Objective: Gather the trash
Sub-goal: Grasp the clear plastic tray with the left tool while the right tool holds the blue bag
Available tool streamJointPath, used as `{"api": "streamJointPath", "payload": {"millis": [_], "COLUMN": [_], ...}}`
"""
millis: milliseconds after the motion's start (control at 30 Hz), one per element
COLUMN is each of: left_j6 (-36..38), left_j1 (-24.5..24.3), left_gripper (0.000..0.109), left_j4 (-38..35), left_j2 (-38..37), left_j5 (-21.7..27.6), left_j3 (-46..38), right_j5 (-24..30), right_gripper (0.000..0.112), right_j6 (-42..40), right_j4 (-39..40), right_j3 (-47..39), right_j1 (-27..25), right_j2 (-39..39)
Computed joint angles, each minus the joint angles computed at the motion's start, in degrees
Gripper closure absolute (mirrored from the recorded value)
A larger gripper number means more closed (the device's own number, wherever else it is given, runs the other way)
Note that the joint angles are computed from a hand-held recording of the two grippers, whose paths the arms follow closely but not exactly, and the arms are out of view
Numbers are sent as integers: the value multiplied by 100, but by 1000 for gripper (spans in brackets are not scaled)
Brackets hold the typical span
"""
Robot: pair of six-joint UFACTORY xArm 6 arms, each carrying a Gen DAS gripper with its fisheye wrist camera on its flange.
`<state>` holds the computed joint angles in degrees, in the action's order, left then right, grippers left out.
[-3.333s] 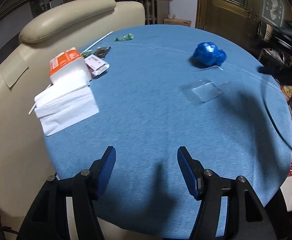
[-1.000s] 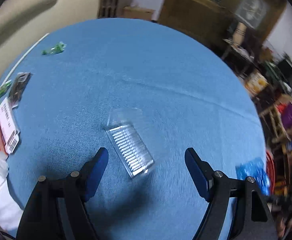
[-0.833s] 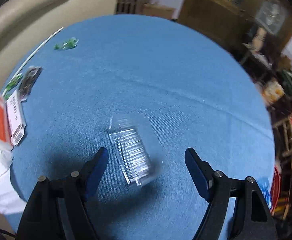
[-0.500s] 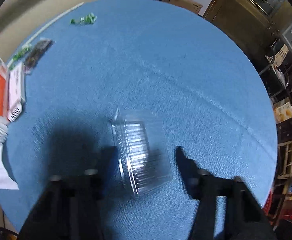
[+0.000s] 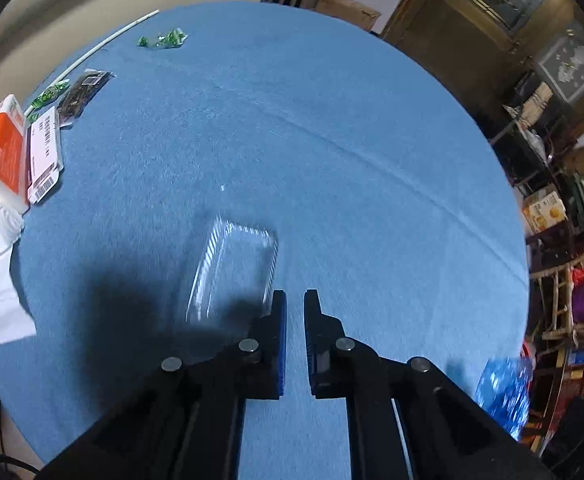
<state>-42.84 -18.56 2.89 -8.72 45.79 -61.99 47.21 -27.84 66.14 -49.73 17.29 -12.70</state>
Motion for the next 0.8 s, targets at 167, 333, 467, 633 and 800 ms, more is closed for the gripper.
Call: {"api": "streamJointPath", "payload": {"millis": [167,333,467,633,800], "left_j6": [-26,-193,-868,-802,-791], "left_j1": [-216,-245,-242,162,79], "left_gripper": [100,78,23,23,23], "left_j4": [120,525,1386,450,840], "left_j2": [-710,-1275,-1388,-1523,-1154], "left_j5": [-216,-315,-9,-609,-658], "left_j3": [653,1172,1296,1780,1448], "right_j5": [4,-7,27,-26,-38], "right_gripper": [56,56,55,54,54], "right_j6": [-36,7,123,204,274], "right_j4": [4,-122,-128,-164,-255], "right_j3": [165,298,320,250,172], "right_j1": [-73,-37,-11,77,177], "right_j2": [-272,-460,-428,-333,-174]}}
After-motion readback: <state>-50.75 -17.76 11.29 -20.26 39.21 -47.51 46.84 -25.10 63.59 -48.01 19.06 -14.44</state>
